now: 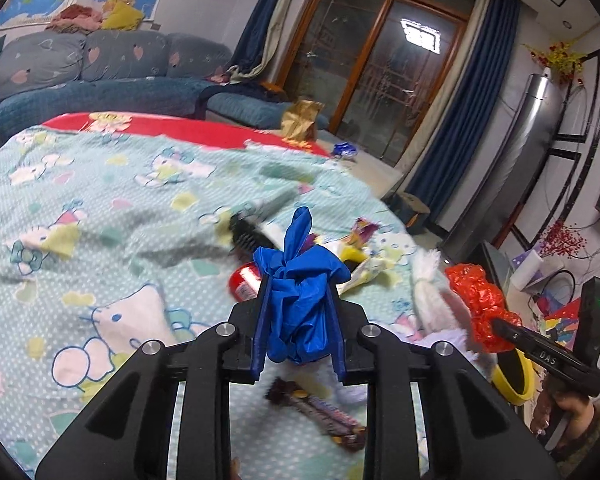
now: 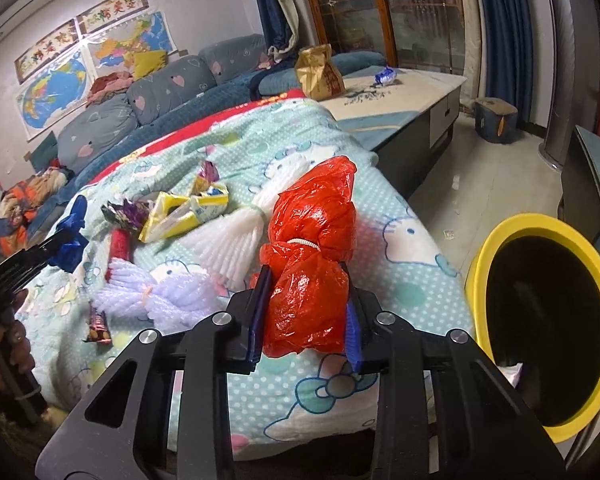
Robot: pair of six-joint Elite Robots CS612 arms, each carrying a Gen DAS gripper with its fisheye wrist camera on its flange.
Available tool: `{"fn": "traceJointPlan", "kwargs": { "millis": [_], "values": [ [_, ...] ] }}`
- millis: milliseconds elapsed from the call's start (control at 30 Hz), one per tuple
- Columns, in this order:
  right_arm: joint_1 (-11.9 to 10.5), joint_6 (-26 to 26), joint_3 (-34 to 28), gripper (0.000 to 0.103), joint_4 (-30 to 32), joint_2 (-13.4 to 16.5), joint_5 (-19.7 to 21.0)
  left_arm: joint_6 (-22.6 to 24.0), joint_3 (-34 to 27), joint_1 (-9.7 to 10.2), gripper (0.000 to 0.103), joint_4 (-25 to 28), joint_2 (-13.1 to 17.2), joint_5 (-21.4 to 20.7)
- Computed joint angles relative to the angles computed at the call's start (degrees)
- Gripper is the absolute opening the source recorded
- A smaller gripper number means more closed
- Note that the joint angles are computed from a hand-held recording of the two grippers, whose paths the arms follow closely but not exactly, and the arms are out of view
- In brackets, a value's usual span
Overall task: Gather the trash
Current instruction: 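Grasp the blue glove with the left tool while the right tool grasps the red plastic bag, then carry the blue glove and red plastic bag over the yellow bin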
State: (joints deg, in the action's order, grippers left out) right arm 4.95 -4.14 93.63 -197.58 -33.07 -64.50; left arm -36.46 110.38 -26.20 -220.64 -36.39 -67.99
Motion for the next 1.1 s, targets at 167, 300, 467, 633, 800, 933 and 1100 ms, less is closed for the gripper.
{"fn": "traceJointPlan", "kwargs": {
  "millis": [167,300,467,633,800,933,1100],
  "values": [
    [-0.33,-0.33,0.86,0.025,-2.01,-0.77,1.48,1.92,-0.34,-0.59,0.024,-0.95,-0.36,-1.06],
    [-0.78,-0.59,1.5,0.025,-3.5,-1.3,2.99,3.16,-0.85,-1.05,0.024,-1.26,-0.42,-2.04],
    [-1.18,-0.61,1.77,0.025,-4.44,-1.68,3.93,4.9,-1.77,-1.59,0.024,-0.96,-0.4,-3.45],
    [-1.58,-0.27,2.04,0.025,-5.56,-1.86,4.68,7.07,-2.8,-2.24,0.024,-0.62,-0.41,-4.59],
    [-2.01,0.39,2.58,0.025,-6.68,-2.08,4.72,9.03,-4.11,-2.86,0.024,0.0,-0.24,-5.95],
    [-2.34,1.34,3.08,0.025,-7.78,-2.1,4.43,10.51,-5.04,-3.47,0.024,0.57,-0.02,-7.1],
    [-2.69,2.48,3.81,0.025,-8.63,-2.34,3.85,12.01,-6.29,-4.15,0.024,1.65,0.22,-8.39]
  ]
}}
